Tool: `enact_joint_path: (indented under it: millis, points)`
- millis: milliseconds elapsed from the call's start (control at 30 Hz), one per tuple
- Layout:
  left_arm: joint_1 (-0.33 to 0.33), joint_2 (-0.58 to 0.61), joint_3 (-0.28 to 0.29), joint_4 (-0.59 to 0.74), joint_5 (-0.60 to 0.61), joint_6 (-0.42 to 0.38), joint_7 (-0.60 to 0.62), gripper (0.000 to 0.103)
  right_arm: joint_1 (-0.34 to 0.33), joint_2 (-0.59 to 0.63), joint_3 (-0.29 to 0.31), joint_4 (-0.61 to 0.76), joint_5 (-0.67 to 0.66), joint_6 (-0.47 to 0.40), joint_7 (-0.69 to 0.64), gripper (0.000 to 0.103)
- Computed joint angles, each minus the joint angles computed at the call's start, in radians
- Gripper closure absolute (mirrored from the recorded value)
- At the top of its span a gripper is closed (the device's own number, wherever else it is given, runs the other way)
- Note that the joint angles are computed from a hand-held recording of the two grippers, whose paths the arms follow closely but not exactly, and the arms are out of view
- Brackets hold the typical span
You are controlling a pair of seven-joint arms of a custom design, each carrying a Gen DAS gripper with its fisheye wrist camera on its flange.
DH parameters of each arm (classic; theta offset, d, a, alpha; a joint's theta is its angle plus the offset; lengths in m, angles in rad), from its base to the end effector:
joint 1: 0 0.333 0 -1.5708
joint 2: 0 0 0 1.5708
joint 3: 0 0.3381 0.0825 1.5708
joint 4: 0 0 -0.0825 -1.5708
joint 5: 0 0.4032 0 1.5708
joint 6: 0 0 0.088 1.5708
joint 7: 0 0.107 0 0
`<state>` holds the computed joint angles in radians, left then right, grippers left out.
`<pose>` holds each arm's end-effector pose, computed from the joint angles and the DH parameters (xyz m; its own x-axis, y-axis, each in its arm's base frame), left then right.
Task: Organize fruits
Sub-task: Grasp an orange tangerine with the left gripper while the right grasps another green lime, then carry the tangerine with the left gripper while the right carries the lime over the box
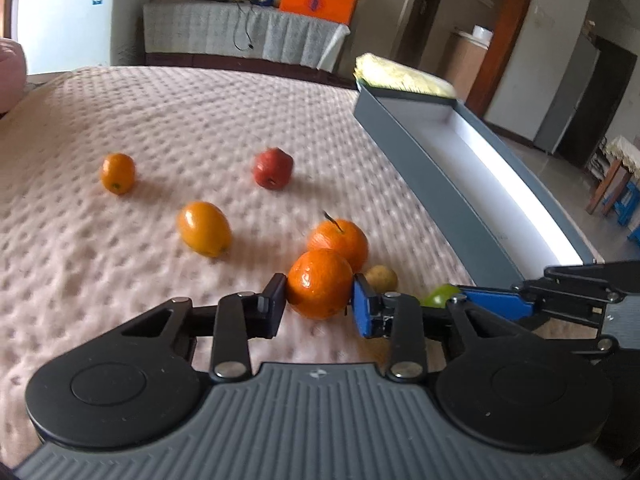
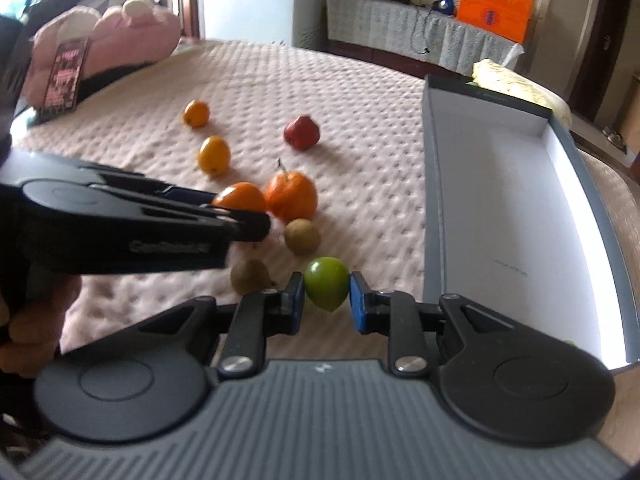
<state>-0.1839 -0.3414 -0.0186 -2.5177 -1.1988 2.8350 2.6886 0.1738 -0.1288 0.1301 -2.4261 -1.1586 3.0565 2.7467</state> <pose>0.4596 -0.0456 0.4601 -0.3569 -0.9060 0.2275 -0.6696 0.0783 -0.7386 0.4562 0.2195 0.4187 0.2310 -0.9713 0.0568 -0.6596 -0.1993 -0.7247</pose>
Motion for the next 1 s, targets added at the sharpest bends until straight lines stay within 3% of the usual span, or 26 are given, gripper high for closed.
enact_joint_path:
  millis: [267,433,600,767,1000]
  points:
    - [0.003,-0.013,0.011,-0.004,0.004,0.048,-0.004,0.063,-0.020,0.001,0.004,0.015,-0.082,0.019,0.114,0.076]
    - [-0.026,-0.027,0.023,-0.010,-0.048,0.070,0.078,0.063,-0.026,0.004,0.000,0.036,-0.197,0.034,0.240,0.076]
    - [-0.037,-0.035,0.020,-0.010,-0.081,0.069,0.113,0.063,-0.015,0.006,-0.017,0.046,-0.251,0.039,0.301,0.076]
    - [-0.041,-0.039,0.012,-0.009,-0.114,0.075,0.151,0.063,-0.012,-0.012,-0.041,0.059,-0.422,0.044,0.498,0.076]
    - [-0.037,-0.036,-0.001,-0.003,-0.143,0.073,0.171,0.063,-0.001,-0.024,-0.083,0.054,-0.466,0.063,0.579,0.076]
